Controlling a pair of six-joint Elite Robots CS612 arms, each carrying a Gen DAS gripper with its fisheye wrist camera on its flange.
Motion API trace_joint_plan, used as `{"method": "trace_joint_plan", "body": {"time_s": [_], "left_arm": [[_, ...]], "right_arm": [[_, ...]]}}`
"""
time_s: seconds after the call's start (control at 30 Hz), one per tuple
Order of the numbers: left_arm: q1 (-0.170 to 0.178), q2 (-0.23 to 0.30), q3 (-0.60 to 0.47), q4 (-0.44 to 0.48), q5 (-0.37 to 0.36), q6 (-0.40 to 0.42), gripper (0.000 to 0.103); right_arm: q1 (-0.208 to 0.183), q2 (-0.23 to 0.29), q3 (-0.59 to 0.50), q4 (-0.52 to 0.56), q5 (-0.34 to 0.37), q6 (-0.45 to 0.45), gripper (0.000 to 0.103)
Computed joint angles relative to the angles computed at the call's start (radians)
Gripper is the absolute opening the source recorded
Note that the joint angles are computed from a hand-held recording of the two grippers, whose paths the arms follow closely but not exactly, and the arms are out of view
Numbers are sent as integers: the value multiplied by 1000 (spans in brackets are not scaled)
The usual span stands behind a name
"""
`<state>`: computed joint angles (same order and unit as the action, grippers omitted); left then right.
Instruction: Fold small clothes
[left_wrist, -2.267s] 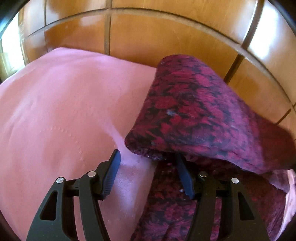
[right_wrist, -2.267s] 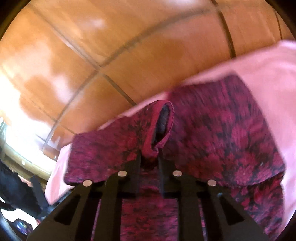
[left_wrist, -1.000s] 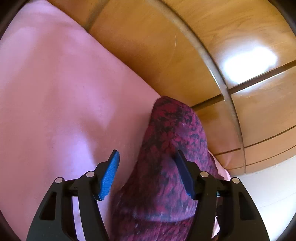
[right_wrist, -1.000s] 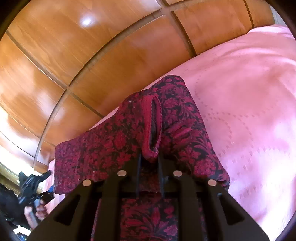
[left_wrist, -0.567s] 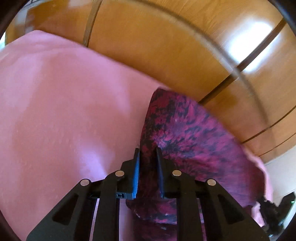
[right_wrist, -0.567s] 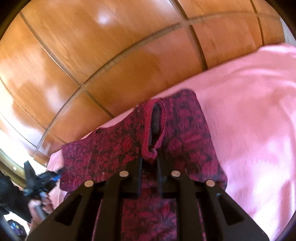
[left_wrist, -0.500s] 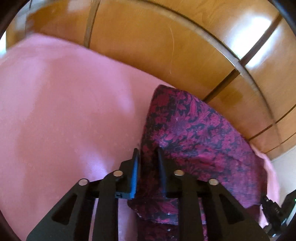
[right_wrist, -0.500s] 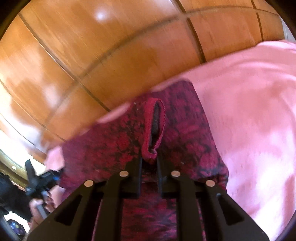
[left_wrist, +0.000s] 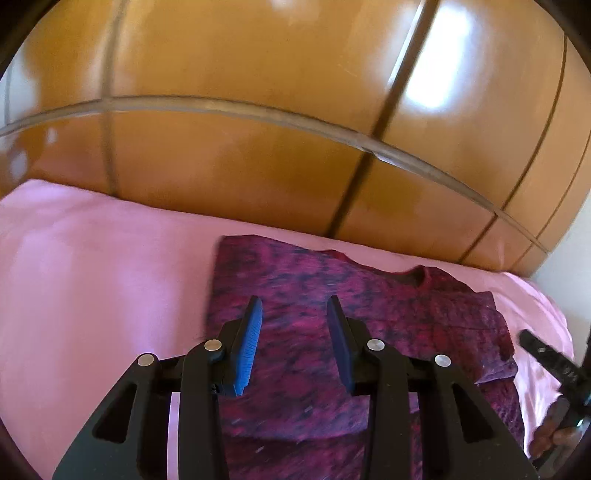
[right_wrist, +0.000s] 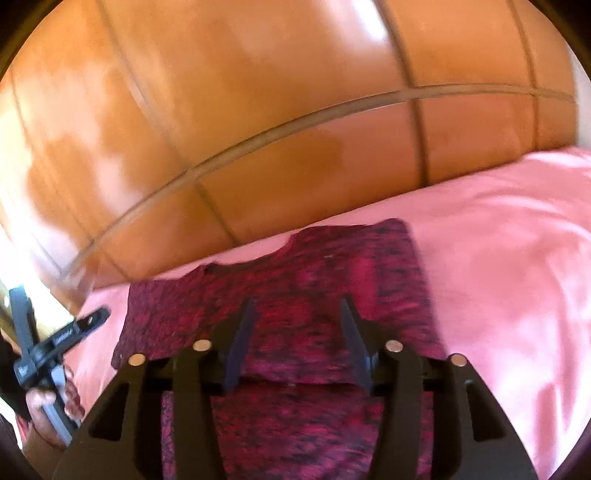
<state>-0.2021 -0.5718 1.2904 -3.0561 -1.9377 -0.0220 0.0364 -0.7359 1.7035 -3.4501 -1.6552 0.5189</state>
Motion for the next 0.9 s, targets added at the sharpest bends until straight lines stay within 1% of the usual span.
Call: {"method": "trace_joint_plan", "body": {"time_s": [0.03, 0.07, 0.1, 0.13, 0.17, 0.2, 0.27, 0.33, 0.4, 0.43, 0.5, 0.57, 0.6, 0.63, 0.67, 0.7, 0.73, 0.77, 0.8, 0.83, 0.9], "left_arm": [[-5, 10, -23, 35, 0, 3, 35], [-8, 25, -54, 85, -11, 0, 35], [-7, 32, -62, 110, -5, 1, 35], [-13, 42, -79, 148, 36, -2, 35], [-16, 59, -105, 204, 53, -8, 35], [-12, 79, -126, 228, 36, -22, 34], [-6, 91, -125, 182, 10, -46, 34], [-8, 90, -108, 134, 18, -45, 34], [-4, 87, -103, 126, 6, -72, 34], [-3, 78, -91, 120, 9, -84, 34], [-7, 49, -45, 84, 52, -86, 34], [-17, 12, 23, 24, 118, -67, 40], [-16, 3, 48, -6, 122, -65, 49], [-17, -15, 91, -55, 144, -67, 58], [-18, -25, 114, -78, 164, -68, 62], [-18, -39, 146, -100, 186, -64, 63], [-17, -48, 166, -90, 194, -59, 63], [-16, -54, 177, -73, 201, -58, 63], [-14, -63, 196, -55, 208, -61, 63], [-9, -68, 209, -60, 206, -66, 63], [-2, -78, 240, -75, 202, -102, 63]], "right_arm": [[3, 9, -22, 37, -9, -13, 50], [5, 21, -52, 105, -29, -23, 50], [7, 30, -71, 152, -45, -22, 50], [4, 40, -90, 195, -58, -22, 50], [0, 52, -103, 225, -62, -24, 49], [-4, 65, -109, 214, -55, -32, 49], [-6, 83, -115, 175, -59, -64, 49], [-2, 89, -118, 161, -73, -78, 49], [-3, 92, -115, 143, -74, -81, 49], [-1, 92, -115, 141, -77, -82, 50], [0, 92, -114, 138, -78, -84, 50], [2, 88, -107, 133, -80, -86, 51], [1, 96, -120, 137, -80, -86, 51], [3, 98, -124, 139, -82, -86, 53], [3, 97, -124, 138, -78, -90, 55], [3, 95, -127, 141, -68, -99, 63], [5, 91, -127, 149, -68, -109, 67], [9, 84, -125, 164, -78, -118, 68], [15, 72, -117, 169, -88, -116, 71], [17, 63, -103, 153, -84, -105, 76], [23, 39, -58, 96, -83, -77, 78]]}}
